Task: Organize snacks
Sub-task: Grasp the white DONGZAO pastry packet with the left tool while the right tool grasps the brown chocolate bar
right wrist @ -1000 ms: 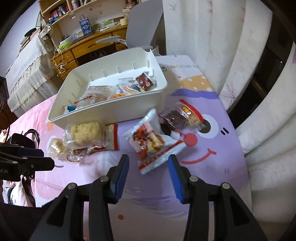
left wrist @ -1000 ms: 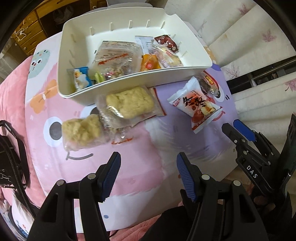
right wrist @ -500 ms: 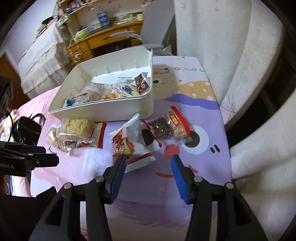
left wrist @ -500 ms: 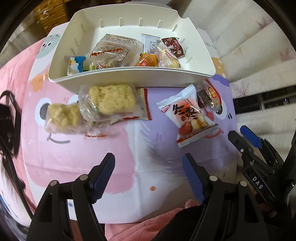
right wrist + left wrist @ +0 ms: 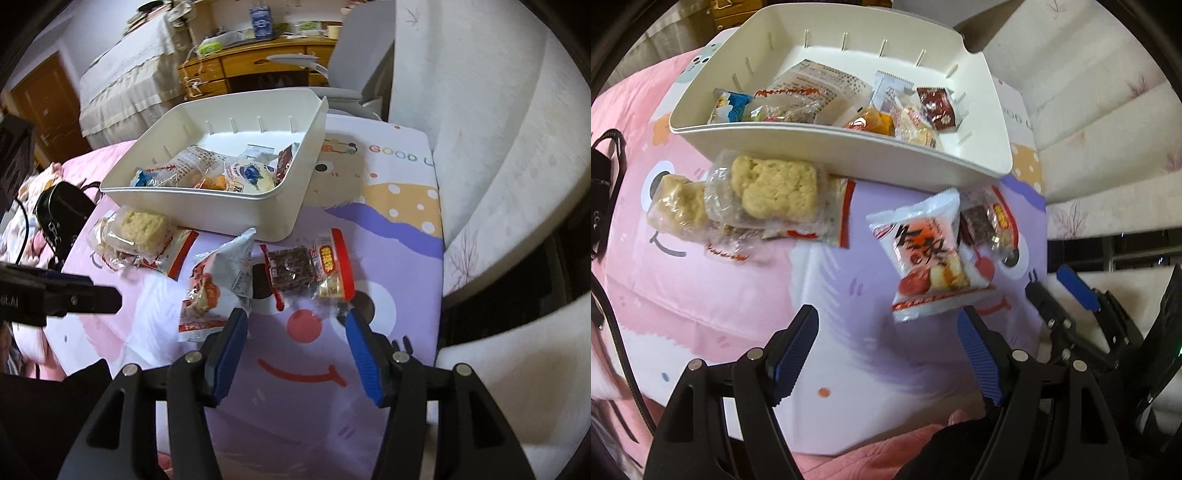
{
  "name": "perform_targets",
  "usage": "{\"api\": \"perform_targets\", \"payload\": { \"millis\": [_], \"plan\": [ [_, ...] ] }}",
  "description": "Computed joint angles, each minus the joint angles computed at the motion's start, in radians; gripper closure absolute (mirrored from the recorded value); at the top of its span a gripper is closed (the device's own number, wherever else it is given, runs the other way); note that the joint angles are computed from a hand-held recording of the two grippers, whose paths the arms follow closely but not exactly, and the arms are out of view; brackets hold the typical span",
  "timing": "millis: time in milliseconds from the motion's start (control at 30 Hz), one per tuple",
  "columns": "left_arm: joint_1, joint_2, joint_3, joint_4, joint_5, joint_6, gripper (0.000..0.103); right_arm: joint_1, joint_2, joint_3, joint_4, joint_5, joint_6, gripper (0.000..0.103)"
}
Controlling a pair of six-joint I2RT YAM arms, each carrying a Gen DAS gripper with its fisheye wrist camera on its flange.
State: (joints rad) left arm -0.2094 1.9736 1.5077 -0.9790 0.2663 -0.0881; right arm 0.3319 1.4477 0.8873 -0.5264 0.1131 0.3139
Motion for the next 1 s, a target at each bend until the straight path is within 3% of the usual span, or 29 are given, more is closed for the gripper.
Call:
{"api": "perform_targets", "payload": {
  "millis": [267,600,1000],
  "plan": [
    [-0.027,0.058,-0.010,0.123,0.040,-0.159,0.027,-0.049,0.032,-0.061,0.176,-0.048,-0.149,0.047],
    [-0.072,0.203,0.105,0.127,0.029,-0.269,0.027,-0.082,0.176,-0.078,0.369,-0.124,-0.297,0.047],
    [-0.117,0.340,0.230,0.106,0.009,-0.324,0.027,-0.095,0.305,-0.064,0.487,-0.172,-0.355,0.047]
  ]
}}
